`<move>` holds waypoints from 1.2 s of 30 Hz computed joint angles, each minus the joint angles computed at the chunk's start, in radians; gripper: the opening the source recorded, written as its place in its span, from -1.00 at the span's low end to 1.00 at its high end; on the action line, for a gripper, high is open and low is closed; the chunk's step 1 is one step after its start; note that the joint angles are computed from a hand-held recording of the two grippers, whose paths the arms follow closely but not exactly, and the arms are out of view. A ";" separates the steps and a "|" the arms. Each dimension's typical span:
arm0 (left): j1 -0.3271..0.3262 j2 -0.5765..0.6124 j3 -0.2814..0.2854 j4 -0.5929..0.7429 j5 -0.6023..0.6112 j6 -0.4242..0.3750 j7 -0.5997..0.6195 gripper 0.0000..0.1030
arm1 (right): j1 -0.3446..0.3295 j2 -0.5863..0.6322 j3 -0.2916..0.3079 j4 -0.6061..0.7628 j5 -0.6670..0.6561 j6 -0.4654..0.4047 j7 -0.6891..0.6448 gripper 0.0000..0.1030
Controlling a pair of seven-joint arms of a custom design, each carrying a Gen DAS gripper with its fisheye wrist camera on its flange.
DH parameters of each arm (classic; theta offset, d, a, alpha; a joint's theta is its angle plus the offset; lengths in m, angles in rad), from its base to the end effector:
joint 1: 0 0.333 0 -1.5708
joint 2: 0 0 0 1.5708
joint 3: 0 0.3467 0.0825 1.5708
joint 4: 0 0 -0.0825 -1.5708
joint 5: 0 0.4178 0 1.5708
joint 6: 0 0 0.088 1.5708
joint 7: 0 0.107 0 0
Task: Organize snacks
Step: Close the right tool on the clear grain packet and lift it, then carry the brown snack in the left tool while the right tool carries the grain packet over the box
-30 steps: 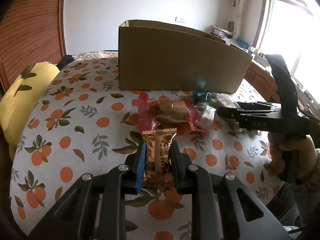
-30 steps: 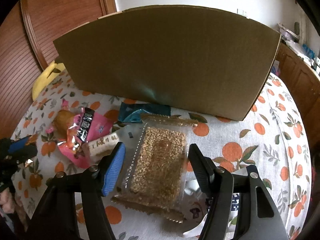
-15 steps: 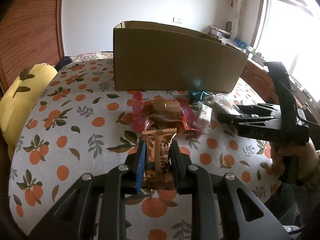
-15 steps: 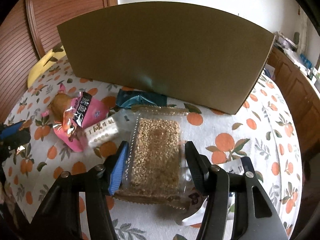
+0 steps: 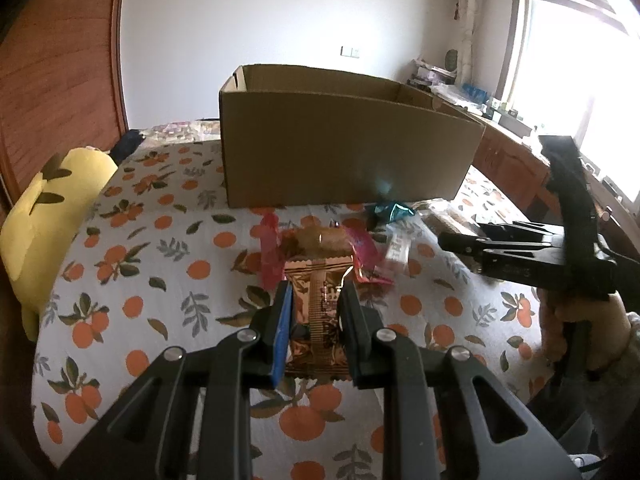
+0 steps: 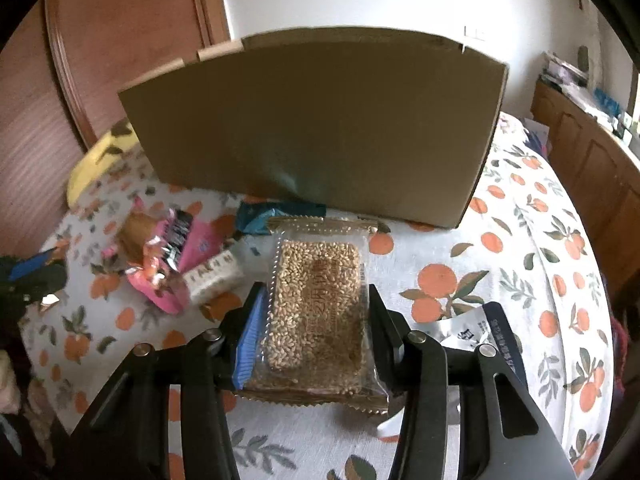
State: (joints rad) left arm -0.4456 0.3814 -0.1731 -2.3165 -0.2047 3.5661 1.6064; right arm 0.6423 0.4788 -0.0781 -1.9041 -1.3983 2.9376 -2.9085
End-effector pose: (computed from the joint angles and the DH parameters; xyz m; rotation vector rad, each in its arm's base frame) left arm 0.5022 -0.3216 0.2806 -1.4372 2.1374 -1.0793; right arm 0.5320 0.4163 0.2735 -1.8241 1.6487 -0.5510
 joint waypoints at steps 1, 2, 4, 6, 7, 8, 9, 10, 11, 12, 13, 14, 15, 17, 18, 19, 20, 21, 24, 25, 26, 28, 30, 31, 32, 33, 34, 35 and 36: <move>-0.006 -0.002 0.004 0.003 -0.004 -0.002 0.005 -0.59 | 0.007 -0.010 -0.007 -0.005 -0.022 0.002 0.025 -0.07; -0.009 -0.003 0.007 0.007 -0.006 -0.004 0.009 -0.59 | 0.009 -0.020 -0.010 -0.009 -0.048 0.006 0.051 -0.07; -0.023 -0.004 0.017 0.017 -0.017 -0.003 0.025 -0.59 | 0.003 -0.041 -0.004 -0.017 -0.096 0.007 0.095 -0.07; -0.026 -0.005 0.019 0.027 -0.021 -0.003 0.034 -0.59 | -0.010 -0.061 0.013 -0.024 -0.145 0.000 0.132 -0.06; -0.028 -0.005 0.020 0.033 -0.025 -0.005 0.039 -0.59 | -0.016 -0.076 0.020 -0.030 -0.178 -0.004 0.157 -0.06; -0.028 -0.004 0.020 0.041 -0.025 -0.008 0.042 -0.59 | -0.024 -0.087 0.030 -0.035 -0.197 -0.008 0.167 -0.06; -0.029 -0.002 0.020 0.048 -0.026 -0.010 0.044 -0.59 | -0.031 -0.095 0.042 -0.038 -0.207 -0.018 0.168 -0.06; -0.032 0.000 0.023 0.057 -0.029 -0.013 0.050 -0.59 | -0.038 -0.105 0.053 -0.042 -0.217 -0.031 0.169 -0.06; -0.037 0.001 0.028 0.065 -0.032 -0.015 0.058 -0.59 | -0.046 -0.112 0.064 -0.045 -0.225 -0.040 0.170 -0.06; -0.042 0.001 0.030 0.072 -0.036 -0.017 0.064 -0.59 | -0.056 -0.120 0.075 -0.048 -0.236 -0.044 0.172 -0.06; -0.041 0.002 0.030 0.079 -0.035 -0.018 0.066 -0.59 | -0.066 -0.126 0.087 -0.050 -0.244 -0.047 0.175 -0.06; -0.037 0.005 0.027 0.088 -0.031 -0.020 0.067 -0.59 | -0.077 -0.130 0.098 -0.051 -0.250 -0.050 0.175 -0.06; -0.033 0.007 0.024 0.096 -0.026 -0.022 0.067 -0.59 | -0.086 -0.134 0.108 -0.052 -0.258 -0.053 0.177 -0.05; -0.040 0.011 0.030 0.113 -0.028 -0.024 0.076 -0.59 | -0.103 -0.140 0.123 -0.052 -0.266 -0.057 0.175 -0.05; -0.042 0.015 0.032 0.124 -0.029 -0.027 0.079 -0.59 | -0.109 -0.144 0.128 -0.053 -0.274 -0.057 0.179 -0.05; -0.042 0.017 0.033 0.132 -0.028 -0.031 0.081 -0.59 | -0.115 -0.146 0.133 -0.054 -0.282 -0.059 0.184 -0.05; -0.040 0.021 0.032 0.145 -0.024 -0.036 0.082 -0.59 | -0.121 -0.146 0.137 -0.051 -0.285 -0.059 0.182 -0.05; -0.040 0.022 0.032 0.150 -0.022 -0.039 0.082 -0.59 | -0.127 -0.147 0.140 -0.049 -0.286 -0.059 0.178 -0.05; -0.036 0.031 0.032 0.178 -0.005 -0.047 0.086 -0.59 | -0.140 -0.147 0.145 -0.039 -0.296 -0.055 0.178 -0.05; -0.029 0.036 0.027 0.189 0.006 -0.050 0.083 -0.59 | -0.144 -0.144 0.147 -0.034 -0.286 -0.053 0.162 -0.05; -0.009 0.040 0.011 0.199 0.027 -0.056 0.072 -0.59 | -0.147 -0.143 0.148 -0.031 -0.273 -0.049 0.142 -0.06; 0.024 0.049 -0.016 0.216 0.067 -0.060 0.050 -0.59 | -0.149 -0.142 0.145 -0.020 -0.285 -0.042 0.138 -0.06; 0.024 0.055 -0.014 0.233 0.086 -0.061 0.045 -0.59 | -0.152 -0.142 0.144 -0.014 -0.288 -0.039 0.128 -0.06; 0.026 0.061 -0.014 0.247 0.098 -0.063 0.043 -0.59 | -0.155 -0.141 0.143 -0.010 -0.286 -0.035 0.120 -0.06; 0.039 0.068 -0.025 0.262 0.118 -0.066 0.038 -0.59 | -0.158 -0.141 0.142 -0.006 -0.281 -0.032 0.110 -0.06; 0.050 0.073 -0.033 0.271 0.135 -0.069 0.031 -0.59 | -0.160 -0.141 0.141 -0.003 -0.282 -0.028 0.107 -0.06; 0.063 0.079 -0.043 0.287 0.155 -0.073 0.026 -0.59 | -0.163 -0.142 0.139 0.003 -0.282 -0.025 0.098 -0.06; 0.070 0.087 -0.048 0.307 0.173 -0.078 0.023 -0.59 | -0.165 -0.144 0.138 0.008 -0.280 -0.023 0.088 -0.06; 0.075 0.092 -0.051 0.319 0.185 -0.081 0.019 -0.59 | -0.165 -0.145 0.137 0.013 -0.278 -0.025 0.078 -0.06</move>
State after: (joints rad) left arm -0.3708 0.4736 -0.2237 -1.9975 -0.0196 3.4853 1.6258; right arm 0.4771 0.3335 0.0588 -1.8916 -1.6762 2.9126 -2.8304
